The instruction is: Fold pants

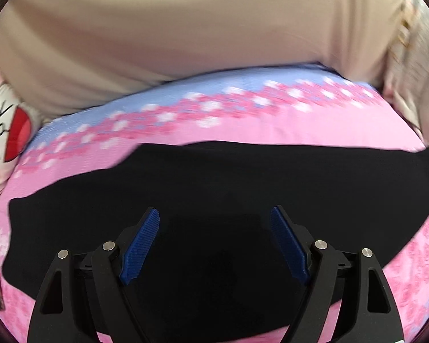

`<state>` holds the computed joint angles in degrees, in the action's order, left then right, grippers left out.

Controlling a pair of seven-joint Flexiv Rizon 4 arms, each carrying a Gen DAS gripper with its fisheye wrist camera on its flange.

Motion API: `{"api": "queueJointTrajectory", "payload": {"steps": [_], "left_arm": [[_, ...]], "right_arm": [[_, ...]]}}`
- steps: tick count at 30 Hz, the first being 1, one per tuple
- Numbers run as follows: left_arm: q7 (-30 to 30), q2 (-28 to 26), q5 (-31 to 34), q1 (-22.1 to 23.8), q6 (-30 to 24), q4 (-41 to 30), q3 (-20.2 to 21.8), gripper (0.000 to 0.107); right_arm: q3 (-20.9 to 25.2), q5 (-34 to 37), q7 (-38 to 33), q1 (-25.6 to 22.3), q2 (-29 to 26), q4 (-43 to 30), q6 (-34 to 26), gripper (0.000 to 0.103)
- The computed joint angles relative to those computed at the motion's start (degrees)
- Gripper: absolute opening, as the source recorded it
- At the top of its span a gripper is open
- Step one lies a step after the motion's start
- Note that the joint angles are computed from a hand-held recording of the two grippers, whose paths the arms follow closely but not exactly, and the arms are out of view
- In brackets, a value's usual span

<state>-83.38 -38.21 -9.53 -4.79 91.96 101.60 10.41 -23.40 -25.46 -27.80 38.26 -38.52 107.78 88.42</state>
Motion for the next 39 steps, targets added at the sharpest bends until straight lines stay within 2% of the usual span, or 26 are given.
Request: {"api": "queueJointTrajectory", "payload": {"steps": [1, 3, 4, 5, 6, 7, 9, 10, 12, 13, 14, 15, 16, 18, 20, 26, 28, 30, 32, 34, 37, 39], "left_arm": [[-1.10, -0.70, 0.08, -2.94, -1.00, -1.05, 2.37, 0.077], [-4.32, -2.43, 0.86, -8.92, -3.04, -3.32, 8.23, 0.078], [-6.21, -3.03, 1.59, -11.57, -4.12, -4.17, 11.02, 0.078], [-7.73, -3.55, 2.40, -13.20, -5.03, -4.99, 12.78, 0.078], [-9.12, -3.93, 3.18, -14.45, -5.88, -5.69, 14.19, 0.078], [-10.42, -4.10, 3.93, -15.37, -6.64, -6.14, 15.43, 0.078], [-13.08, -4.53, 5.47, -16.98, -7.90, -6.97, 17.80, 0.078], [-14.51, -4.80, 6.27, -17.87, -8.70, -7.36, 19.18, 0.078], [-16.99, -5.59, 7.68, -19.05, -10.42, -8.62, 21.00, 0.078], [-17.78, -5.87, 8.30, -19.19, -11.54, -9.28, 21.33, 0.078], [-18.38, -5.93, 8.92, -19.12, -12.22, -9.66, 21.23, 0.078], [-18.88, -5.96, 9.51, -18.92, -12.81, -9.97, 20.91, 0.078], [-19.35, -6.01, 10.16, -18.76, -13.28, -10.32, 20.60, 0.078], [-20.53, -6.14, 11.47, -18.67, -14.29, -11.03, 20.16, 0.078], [-21.39, -5.96, 12.69, -18.23, -14.70, -11.38, 19.07, 0.078], [-23.79, -4.77, 15.86, -15.67, -15.31, -11.53, 15.23, 0.078], [-25.34, -4.65, 17.23, -15.44, -15.82, -11.88, 15.08, 0.078], [-25.06, -3.99, 18.09, -13.72, -15.42, -11.77, 12.61, 0.078], [-24.76, -3.68, 19.10, -12.62, -15.04, -12.01, 10.64, 0.078], [-24.55, -3.96, 20.16, -12.55, -14.81, -12.85, 9.71, 0.078], [-23.33, -4.58, 20.18, -11.60, -15.54, -14.21, 7.42, 0.078], [-23.01, -4.89, 20.08, -11.24, -15.89, -14.76, 6.64, 0.078]], "right_arm": [[1.36, -0.31, -1.56, -1.84, -0.32, -0.54, 0.49, 0.060], [3.81, -1.44, -4.76, -4.40, -2.32, -4.31, -1.64, 0.061], [3.78, -1.90, -5.03, -4.15, -3.37, -5.81, -2.26, 0.055], [4.63, -2.50, -6.07, -4.80, -4.43, -7.58, -3.50, 0.023], [4.64, -3.01, -6.41, -4.88, -4.53, -8.00, -5.21, 0.019], [4.12, -3.26, -5.96, -5.19, -4.87, -8.07, -3.40, 0.018], [6.90, -2.14, -6.82, -7.96, -5.25, -8.70, -2.72, 0.018], [8.59, -1.52, -7.70, -9.46, -5.64, -8.94, -1.83, 0.020], [7.36, 2.12, -10.00, -8.00, -5.07, -7.72, -0.43, 0.042], [4.37, 2.08, -8.34, -5.60, -4.49, -6.31, -0.20, 0.064], [1.87, -1.70, -4.15, -4.48, -3.60, -4.25, 1.70, 0.075], [1.22, -1.94, -3.68, -4.24, -3.29, -3.11, 3.91, 0.076], [2.45, 0.96, -5.72, -4.77, -3.14, -2.37, 5.82, 0.076], [8.73, 3.51, -8.68, -9.31, -3.09, -3.08, 6.32, 0.076], [10.29, 5.08, -9.79, -10.16, -3.56, -3.40, 5.68, 0.076], [2.30, 10.20, -8.26, -1.97, -3.76, -1.53, 6.95, 0.077], [3.93, 10.81, -9.31, -3.00, -3.60, -2.12, 6.35, 0.078], [5.31, 11.32, -9.50, -3.99, -3.49, -2.57, 5.04, 0.081], [9.56, 12.14, -10.03, -7.50, -3.49, -3.02, 5.93, 0.085], [10.91, 13.09, -10.23, -8.59, -3.76, -3.12, 7.49, 0.087], [12.36, 13.30, -10.97, -9.58, -3.88, -4.17, 6.50, 0.087], [16.42, 13.09, -12.63, -12.69, -4.49, -5.36, 7.51, 0.084]]}}
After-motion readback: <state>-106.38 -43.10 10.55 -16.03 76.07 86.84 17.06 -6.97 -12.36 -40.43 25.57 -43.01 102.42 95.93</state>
